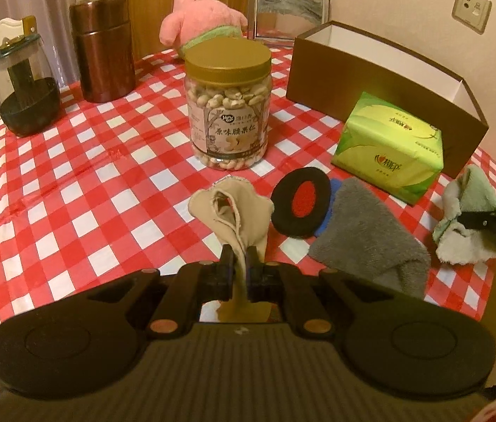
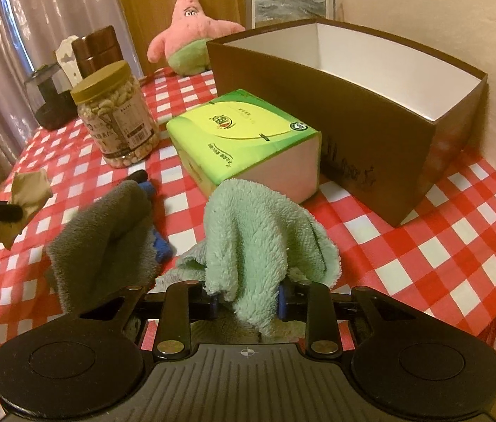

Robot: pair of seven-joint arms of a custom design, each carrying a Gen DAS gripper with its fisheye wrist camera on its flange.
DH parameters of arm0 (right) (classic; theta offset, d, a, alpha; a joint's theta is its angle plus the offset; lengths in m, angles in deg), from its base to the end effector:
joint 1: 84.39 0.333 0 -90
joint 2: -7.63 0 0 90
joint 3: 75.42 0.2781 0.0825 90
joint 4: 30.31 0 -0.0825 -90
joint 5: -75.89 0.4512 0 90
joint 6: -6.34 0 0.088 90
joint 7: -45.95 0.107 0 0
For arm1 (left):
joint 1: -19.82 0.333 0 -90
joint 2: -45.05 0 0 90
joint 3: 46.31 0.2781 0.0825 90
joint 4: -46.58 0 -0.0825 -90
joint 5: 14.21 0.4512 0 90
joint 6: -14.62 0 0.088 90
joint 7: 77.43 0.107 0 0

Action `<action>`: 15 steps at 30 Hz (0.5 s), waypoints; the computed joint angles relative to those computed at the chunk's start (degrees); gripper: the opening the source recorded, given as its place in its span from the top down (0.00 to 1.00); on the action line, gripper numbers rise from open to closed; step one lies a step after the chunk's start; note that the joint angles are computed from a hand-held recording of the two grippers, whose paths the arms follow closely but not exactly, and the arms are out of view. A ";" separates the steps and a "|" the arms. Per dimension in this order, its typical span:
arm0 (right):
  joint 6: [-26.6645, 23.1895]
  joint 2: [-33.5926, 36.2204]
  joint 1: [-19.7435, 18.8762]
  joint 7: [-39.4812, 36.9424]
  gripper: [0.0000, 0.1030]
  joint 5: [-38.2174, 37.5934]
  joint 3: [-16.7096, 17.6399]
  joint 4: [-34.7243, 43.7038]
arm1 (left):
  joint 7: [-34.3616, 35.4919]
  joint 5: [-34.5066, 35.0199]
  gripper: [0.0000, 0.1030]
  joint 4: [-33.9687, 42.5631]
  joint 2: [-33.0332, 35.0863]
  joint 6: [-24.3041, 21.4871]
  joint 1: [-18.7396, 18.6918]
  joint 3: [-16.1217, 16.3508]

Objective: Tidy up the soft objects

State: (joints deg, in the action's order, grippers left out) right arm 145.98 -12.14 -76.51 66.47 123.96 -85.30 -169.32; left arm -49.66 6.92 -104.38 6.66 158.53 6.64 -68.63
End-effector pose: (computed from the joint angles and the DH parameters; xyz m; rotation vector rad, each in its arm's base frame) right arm 0.5378 -0.0158 0.4027 -2.1218 1.1046 -0.2411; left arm 0.3927 -0.2692 0.4376 -2.0103 1.5855 -0.6524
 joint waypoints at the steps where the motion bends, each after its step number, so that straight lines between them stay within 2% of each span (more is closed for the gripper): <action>1: -0.07 -0.27 -0.08 0.11 0.72 0.02 -0.03 -0.15 | 0.06 0.03 0.95 -0.01 -0.23 -0.09 -0.09 -0.01; 15: -1.45 -3.65 -0.90 1.42 0.72 -0.27 -1.59 -1.27 | 2.08 1.10 0.95 1.59 -0.45 0.40 0.31 -0.25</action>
